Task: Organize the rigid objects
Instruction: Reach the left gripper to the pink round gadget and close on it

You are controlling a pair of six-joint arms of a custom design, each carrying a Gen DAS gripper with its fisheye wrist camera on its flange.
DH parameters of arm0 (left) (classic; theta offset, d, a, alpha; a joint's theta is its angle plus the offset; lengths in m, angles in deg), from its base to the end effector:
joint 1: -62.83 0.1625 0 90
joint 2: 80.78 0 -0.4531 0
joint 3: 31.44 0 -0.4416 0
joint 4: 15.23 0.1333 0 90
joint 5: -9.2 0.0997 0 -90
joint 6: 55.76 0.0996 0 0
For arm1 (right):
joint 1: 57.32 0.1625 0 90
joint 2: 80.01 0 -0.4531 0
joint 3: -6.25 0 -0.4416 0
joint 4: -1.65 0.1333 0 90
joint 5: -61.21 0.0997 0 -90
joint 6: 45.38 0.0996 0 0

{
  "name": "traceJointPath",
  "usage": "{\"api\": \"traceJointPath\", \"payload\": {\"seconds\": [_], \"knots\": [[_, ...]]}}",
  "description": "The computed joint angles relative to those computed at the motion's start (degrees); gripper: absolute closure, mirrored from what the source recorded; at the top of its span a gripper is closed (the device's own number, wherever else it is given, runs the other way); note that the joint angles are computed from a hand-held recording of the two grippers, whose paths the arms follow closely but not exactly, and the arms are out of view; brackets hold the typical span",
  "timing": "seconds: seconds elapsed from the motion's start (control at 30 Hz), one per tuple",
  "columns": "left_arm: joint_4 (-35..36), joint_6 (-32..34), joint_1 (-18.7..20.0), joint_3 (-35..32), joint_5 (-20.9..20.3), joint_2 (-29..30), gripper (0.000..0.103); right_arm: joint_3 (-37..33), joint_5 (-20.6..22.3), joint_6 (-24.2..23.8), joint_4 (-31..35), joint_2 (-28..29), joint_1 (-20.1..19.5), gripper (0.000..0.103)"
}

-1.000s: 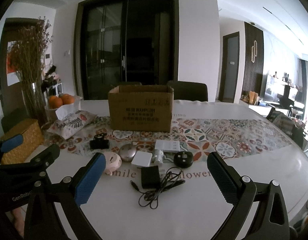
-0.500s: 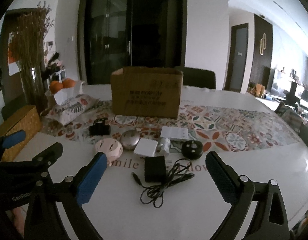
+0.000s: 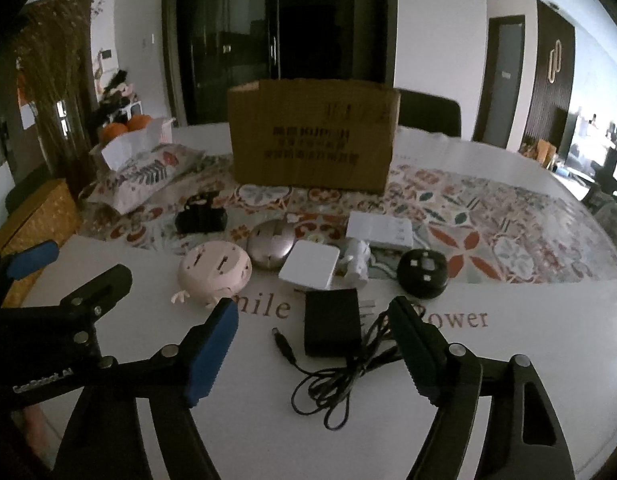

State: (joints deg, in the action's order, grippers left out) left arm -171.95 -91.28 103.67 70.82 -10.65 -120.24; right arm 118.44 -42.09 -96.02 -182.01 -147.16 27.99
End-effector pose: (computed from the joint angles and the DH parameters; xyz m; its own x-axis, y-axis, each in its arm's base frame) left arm -0.3459 -0.5990 0.0308 -0.6588 -0.2042 -0.7240 0.4570 0.6558 -0.6008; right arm 0.0588 -0.6336 0.2783 -0.6480 -0.3498 0.6766 -0.7047 0.6124 -0.3583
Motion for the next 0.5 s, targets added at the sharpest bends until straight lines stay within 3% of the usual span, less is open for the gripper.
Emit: {"api": "traceJointPath", "payload": {"seconds": [0.5], "knots": [[-7.57, 12.16, 3.48, -5.03, -6.6, 3.46, 0.0, -5.26, -5.2, 2.0, 6.65, 4.22, -0.1, 0.037]]}}
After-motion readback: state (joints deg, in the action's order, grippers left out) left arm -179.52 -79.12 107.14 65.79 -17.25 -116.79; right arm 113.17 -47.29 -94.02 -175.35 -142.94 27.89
